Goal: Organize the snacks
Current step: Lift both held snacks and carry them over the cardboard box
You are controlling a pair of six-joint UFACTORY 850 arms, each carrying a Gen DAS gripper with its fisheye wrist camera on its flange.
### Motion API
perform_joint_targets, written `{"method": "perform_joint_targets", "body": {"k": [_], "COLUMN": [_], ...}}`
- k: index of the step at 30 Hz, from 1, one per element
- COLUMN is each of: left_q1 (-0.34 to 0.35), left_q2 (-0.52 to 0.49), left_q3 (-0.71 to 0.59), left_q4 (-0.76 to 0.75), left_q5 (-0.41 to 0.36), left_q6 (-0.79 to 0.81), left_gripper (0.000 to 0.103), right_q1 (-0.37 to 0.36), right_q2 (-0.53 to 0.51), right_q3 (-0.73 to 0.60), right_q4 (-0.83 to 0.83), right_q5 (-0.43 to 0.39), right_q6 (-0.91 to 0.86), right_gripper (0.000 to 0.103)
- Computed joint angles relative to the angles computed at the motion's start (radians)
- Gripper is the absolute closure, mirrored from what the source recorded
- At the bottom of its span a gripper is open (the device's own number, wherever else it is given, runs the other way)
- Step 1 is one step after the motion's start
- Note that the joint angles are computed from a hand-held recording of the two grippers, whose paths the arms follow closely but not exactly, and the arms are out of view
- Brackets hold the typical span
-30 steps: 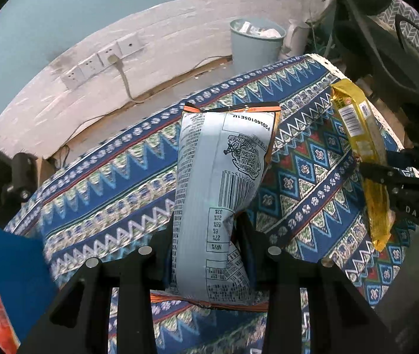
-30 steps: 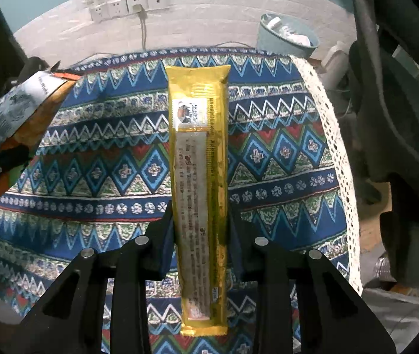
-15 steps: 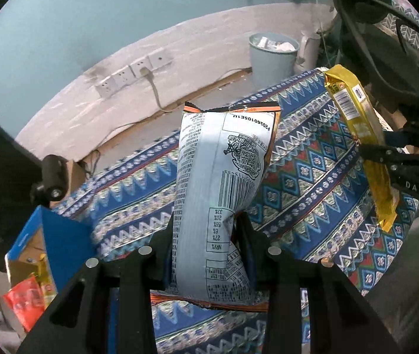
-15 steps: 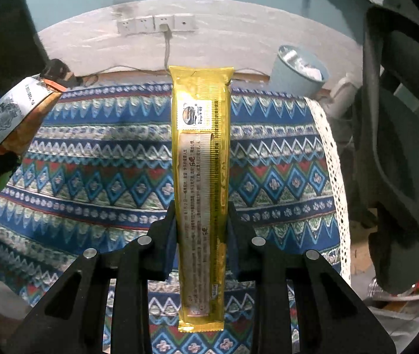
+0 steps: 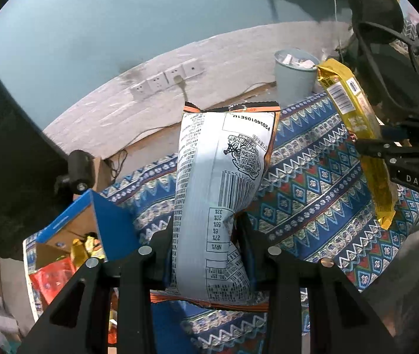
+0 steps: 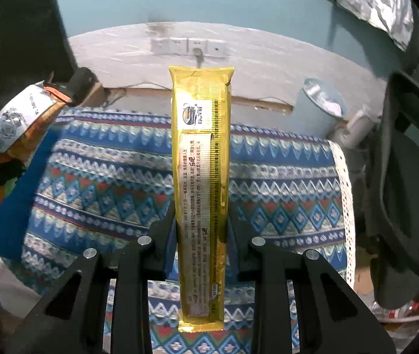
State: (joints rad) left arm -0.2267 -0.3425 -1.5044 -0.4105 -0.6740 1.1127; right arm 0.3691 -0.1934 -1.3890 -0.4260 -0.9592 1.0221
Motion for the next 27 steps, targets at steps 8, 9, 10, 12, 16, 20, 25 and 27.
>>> {"method": "perform_joint_targets", "body": {"k": [8, 9, 10, 12, 16, 20, 25, 27], "left_q1": [0.054, 0.062, 0.068, 0.082, 0.112, 0.135, 0.159, 0.171], "left_q2": [-0.011, -0.014, -0.016, -0.023, -0.044, -0.054, -0.063, -0.075], "left_q3": [-0.043, -0.048, -0.052, -0.064, -0.093, -0.109, -0.121, -0.138], "left_q4": [-0.025, -0.026, -0.027, -0.026, -0.03, -0.031, -0.039, -0.038], "left_q5": [-0.033, -0.031, -0.029, -0.031, -0.054, -0.054, -0.04, -0.053], "left_q6": [-0.002, -0.002, -0.003, -0.009, -0.021, -0.022, -0.021, -0.032], "left_gripper": [0.066, 0.066, 0.066, 0.066, 0.066, 0.066, 0.066, 0.066], "right_q1": [0.021, 0.023, 0.026, 0.03, 0.044, 0.055, 0.068, 0.072], "right_q2": [-0.074, -0.084, -0.097, -0.115, -0.166, -0.22, -0.295, -0.321], "right_q3": [-0.128, -0.144, -0.165, -0.193, -0.271, -0.359, -0.478, -0.52], "right_q4": [0.015, 0.02, 0.028, 0.039, 0.052, 0.074, 0.096, 0.107], "right_q5": [0.018, 0.02, 0.022, 0.027, 0.023, 0.017, -0.001, -0.006], "right_q6": [-0.053, -0.06, -0.07, -0.085, -0.118, -0.154, -0.198, -0.215], "right_gripper": [0.076, 0.076, 0.076, 0.076, 0.076, 0.076, 0.076, 0.076]}}
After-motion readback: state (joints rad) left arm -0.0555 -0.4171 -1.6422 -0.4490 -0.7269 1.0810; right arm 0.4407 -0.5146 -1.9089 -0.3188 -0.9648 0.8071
